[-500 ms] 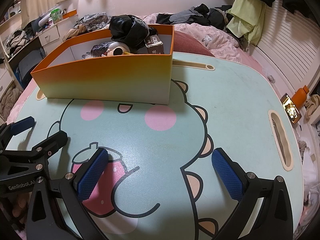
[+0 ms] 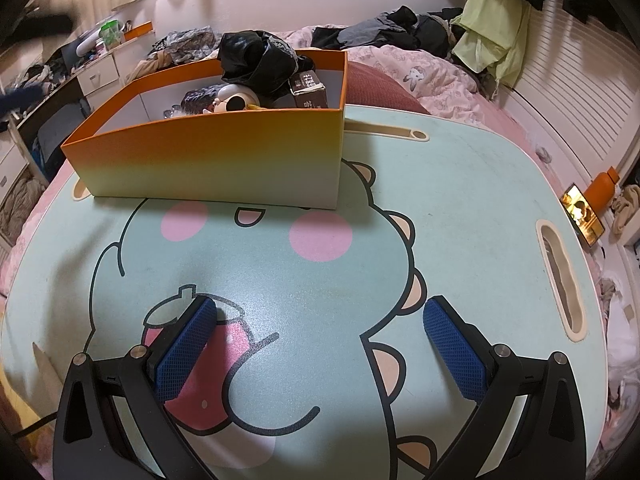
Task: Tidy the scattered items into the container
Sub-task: 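Reach into the orange box and grasp the black cloth bag with the left tool, then lift the black bag out and set it on the table, open left tool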
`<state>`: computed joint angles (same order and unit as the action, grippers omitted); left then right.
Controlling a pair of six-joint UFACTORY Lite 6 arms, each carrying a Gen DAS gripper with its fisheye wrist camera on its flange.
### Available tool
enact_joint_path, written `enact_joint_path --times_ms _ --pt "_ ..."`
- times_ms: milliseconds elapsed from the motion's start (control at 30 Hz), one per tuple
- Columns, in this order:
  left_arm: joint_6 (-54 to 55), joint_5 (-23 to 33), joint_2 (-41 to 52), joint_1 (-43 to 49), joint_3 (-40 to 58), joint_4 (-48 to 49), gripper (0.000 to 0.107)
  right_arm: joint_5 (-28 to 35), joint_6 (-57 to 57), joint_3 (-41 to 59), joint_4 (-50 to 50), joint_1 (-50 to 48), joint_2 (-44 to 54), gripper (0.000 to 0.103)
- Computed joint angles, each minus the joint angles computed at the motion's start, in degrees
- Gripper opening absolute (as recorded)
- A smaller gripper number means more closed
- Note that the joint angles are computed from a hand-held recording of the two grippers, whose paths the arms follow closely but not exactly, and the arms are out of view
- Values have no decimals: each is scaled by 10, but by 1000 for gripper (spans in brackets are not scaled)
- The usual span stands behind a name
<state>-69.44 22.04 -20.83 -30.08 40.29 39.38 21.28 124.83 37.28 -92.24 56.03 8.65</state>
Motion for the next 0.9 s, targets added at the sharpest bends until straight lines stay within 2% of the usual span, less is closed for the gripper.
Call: enact_joint_path --times_ms 67,133,233,367,433,500,633,800,900 --pt "-2 13 74 -13 59 3 91 2 -2 0 4 2 0 103" --pt "-52 17 139 -29 103 45 86 2 -3 0 4 2 0 103" --pt "-4 6 239 -38 179 6 81 2 -3 1 6 3 0 103" --pt "6 41 362 -45 282 7 58 2 -3 1 5 3 0 103" --pt "10 48 392 -43 306 2 31 1 -3 1 4 2 0 103" --pt "0 44 383 -45 298 8 24 0 -4 3 4 1 1 103" --pt "-47 35 322 -61 247 64 23 2 -4 5 7 2 3 103" --pt "-56 18 138 -72 127 67 23 2 -9 14 13 3 10 103" --pt "-71 48 24 -114 54 80 23 4 -8 15 13 4 12 103"
